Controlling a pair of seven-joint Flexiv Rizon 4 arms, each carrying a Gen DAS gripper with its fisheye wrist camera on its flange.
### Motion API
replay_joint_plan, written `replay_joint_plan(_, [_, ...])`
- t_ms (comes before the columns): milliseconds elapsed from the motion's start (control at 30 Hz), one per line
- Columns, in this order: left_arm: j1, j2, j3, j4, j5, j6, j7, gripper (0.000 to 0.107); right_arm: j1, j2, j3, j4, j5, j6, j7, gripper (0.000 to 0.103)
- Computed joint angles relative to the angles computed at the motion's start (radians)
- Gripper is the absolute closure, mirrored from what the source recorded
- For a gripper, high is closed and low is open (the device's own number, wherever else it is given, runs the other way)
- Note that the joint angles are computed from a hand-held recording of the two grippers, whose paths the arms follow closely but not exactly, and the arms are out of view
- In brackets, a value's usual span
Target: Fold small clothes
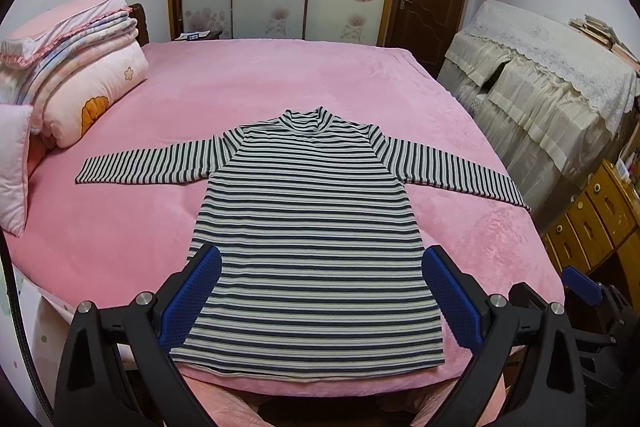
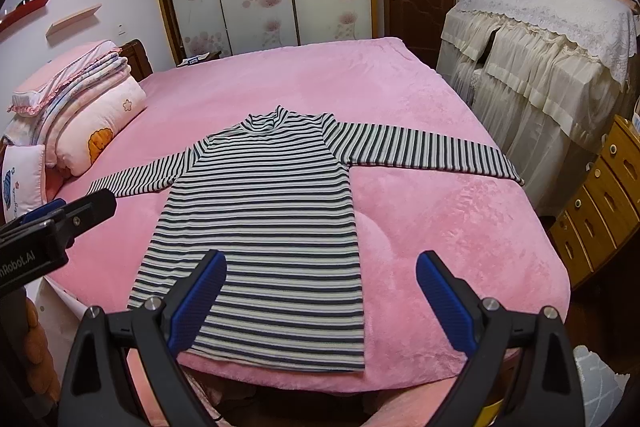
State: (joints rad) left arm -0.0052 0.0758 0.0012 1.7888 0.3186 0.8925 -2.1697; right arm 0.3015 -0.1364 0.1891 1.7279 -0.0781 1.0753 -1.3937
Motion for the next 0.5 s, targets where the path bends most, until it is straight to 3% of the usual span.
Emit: replay_joint_plan(500, [-0.011, -0.016, -0.003, -0.013, 0.004, -0.013, -0.005, 0.007, 0.001, 0.000, 0.000, 0.001, 0.000, 0.001, 0.002, 0.006])
